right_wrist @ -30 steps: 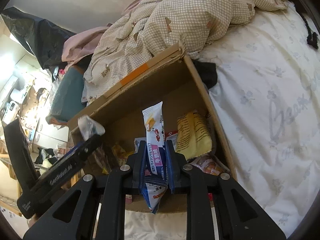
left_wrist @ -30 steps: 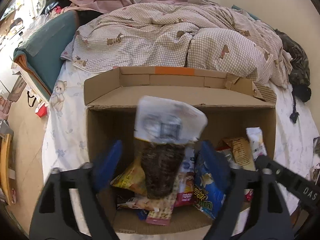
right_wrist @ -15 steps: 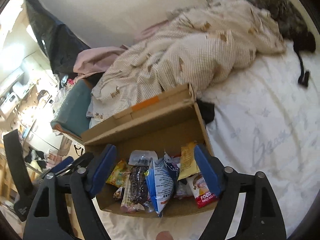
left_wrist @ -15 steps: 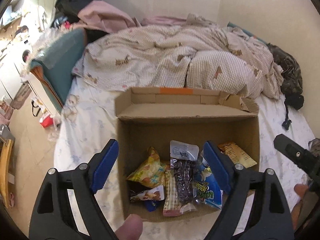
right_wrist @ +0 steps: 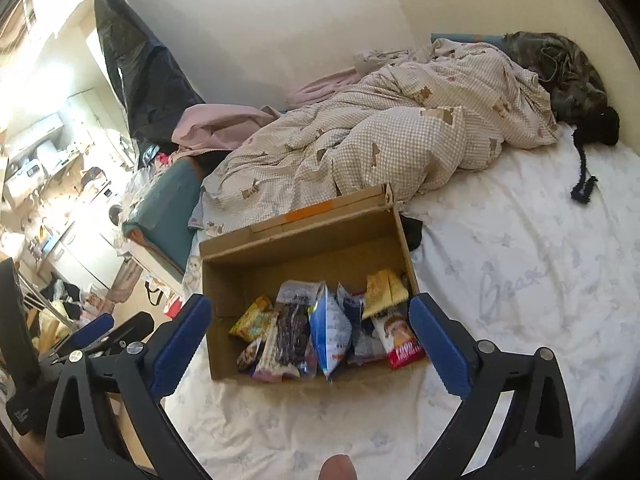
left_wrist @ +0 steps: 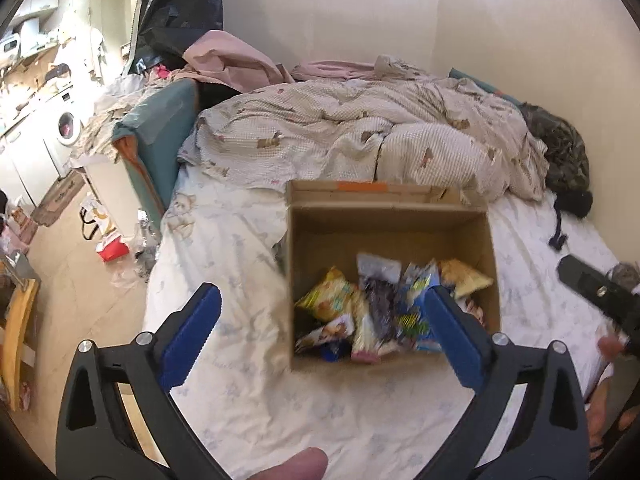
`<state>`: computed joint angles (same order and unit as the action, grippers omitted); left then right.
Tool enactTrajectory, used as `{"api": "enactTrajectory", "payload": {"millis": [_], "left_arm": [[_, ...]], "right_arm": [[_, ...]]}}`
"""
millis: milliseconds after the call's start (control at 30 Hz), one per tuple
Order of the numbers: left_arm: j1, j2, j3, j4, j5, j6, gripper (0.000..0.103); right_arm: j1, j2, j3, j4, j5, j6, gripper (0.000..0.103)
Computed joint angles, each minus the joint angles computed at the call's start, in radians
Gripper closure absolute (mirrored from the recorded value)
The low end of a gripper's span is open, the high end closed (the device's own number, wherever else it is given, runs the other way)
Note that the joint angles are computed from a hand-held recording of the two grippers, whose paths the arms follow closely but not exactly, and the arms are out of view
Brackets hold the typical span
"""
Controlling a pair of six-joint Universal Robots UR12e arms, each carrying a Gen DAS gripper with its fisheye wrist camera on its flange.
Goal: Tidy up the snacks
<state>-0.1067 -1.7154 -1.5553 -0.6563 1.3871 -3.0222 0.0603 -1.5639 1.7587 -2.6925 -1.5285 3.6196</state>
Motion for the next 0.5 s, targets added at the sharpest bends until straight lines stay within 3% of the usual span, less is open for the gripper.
{"api": "enactTrajectory", "payload": {"millis": [267,500], "left_arm": [[0.041,0.087,-0.096,0.008,-0.053,0.003,0.000],[0.056,0.129,-0.164,0.070,-0.078,-0.010,0.000]], "right_arm": [[0.043,-0.053,0.051,0.039,-0.041,-0.023,0.000],[0.077,-0.076,0.085,0.026,-0.095,-0.032,0.000]]}}
